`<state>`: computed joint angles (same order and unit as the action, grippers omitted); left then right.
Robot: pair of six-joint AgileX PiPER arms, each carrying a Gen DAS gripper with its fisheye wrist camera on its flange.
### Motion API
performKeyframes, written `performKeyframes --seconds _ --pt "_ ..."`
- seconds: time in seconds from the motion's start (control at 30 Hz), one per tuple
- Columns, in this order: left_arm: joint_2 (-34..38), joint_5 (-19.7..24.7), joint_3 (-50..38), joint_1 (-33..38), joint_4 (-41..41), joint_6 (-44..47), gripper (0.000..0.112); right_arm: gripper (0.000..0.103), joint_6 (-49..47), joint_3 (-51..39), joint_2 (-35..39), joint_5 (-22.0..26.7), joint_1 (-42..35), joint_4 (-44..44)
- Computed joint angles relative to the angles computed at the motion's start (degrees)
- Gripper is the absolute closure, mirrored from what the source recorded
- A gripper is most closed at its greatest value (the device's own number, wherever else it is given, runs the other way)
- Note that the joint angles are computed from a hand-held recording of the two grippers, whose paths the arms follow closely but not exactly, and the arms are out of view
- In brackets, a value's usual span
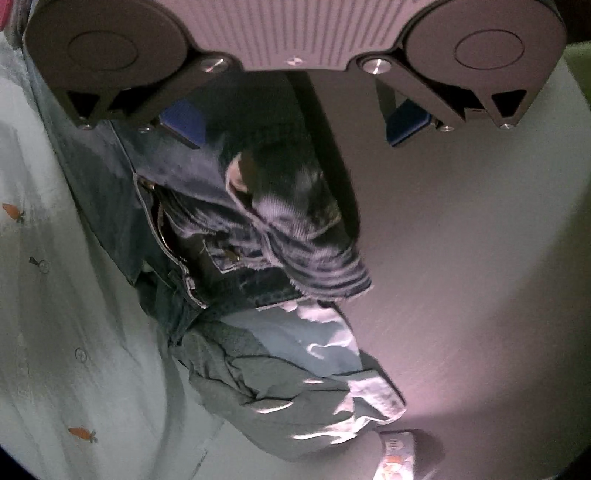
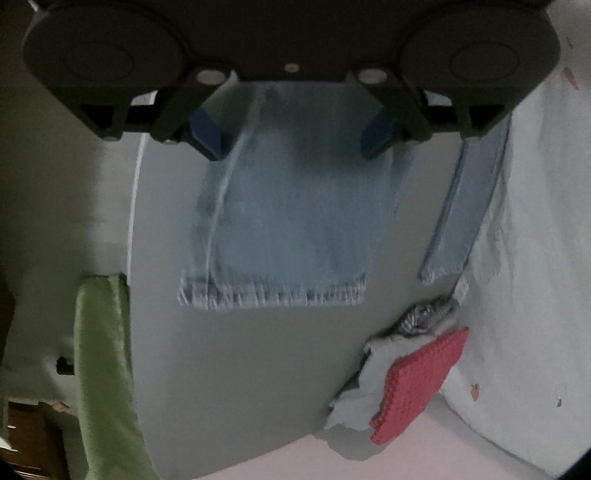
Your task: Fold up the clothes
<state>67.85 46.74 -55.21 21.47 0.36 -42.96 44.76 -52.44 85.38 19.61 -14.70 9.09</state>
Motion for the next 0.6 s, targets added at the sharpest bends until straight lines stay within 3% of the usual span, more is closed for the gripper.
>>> performKeyframes --seconds 0.13,0.23,0.33,0.4,0.43,0.47,0.5,0.53,0.6 --pt "4.18 0.34 -3.27 -1.38 2.31 2.70 0.009 0.022 5.93 2.41 -1.32 -2.13 3.17 -3.17" --pt "6.24 -0.36 -4.15 -2.91 6.07 0.28 0.009 0.028 6.36 0.85 -0.37 -0.33 3.63 -5.88" --pt "8.30 0.47 -5.40 -6.21 13.15 -8.96 0.009 0.032 5.93 -0.62 0.71 1.21 3.13 -6.71" --pt "10.61 2.38 -6.78 -9.92 19.83 -16.93 0.011 0.036 10.60 -2.35 1.46 3.94 4.55 -12.19" --pt "11.96 3.78 -7.67 -11.84 23.07 -20.71 0.013 0.047 14.59 -3.97 2.06 6.84 6.05 -16.94" --pt "13.44 5.70 -8.83 -13.75 26.33 -24.35 0.023 0.071 17.33 -5.19 2.49 9.35 7.61 -21.72" --pt "15.06 8.10 -10.61 -15.23 28.66 -26.78 0.048 0.080 18.84 -5.83 2.69 11.12 9.03 -26.07" --pt "16.75 10.65 -12.71 -16.43 30.39 -28.43 0.060 0.100 19.55 -6.23 2.85 12.48 10.26 -29.74" --pt "18.83 13.84 -16.68 -17.23 30.86 -29.86 0.079 0.101 17.29 -4.71 0.63 9.53 9.78 -30.21"
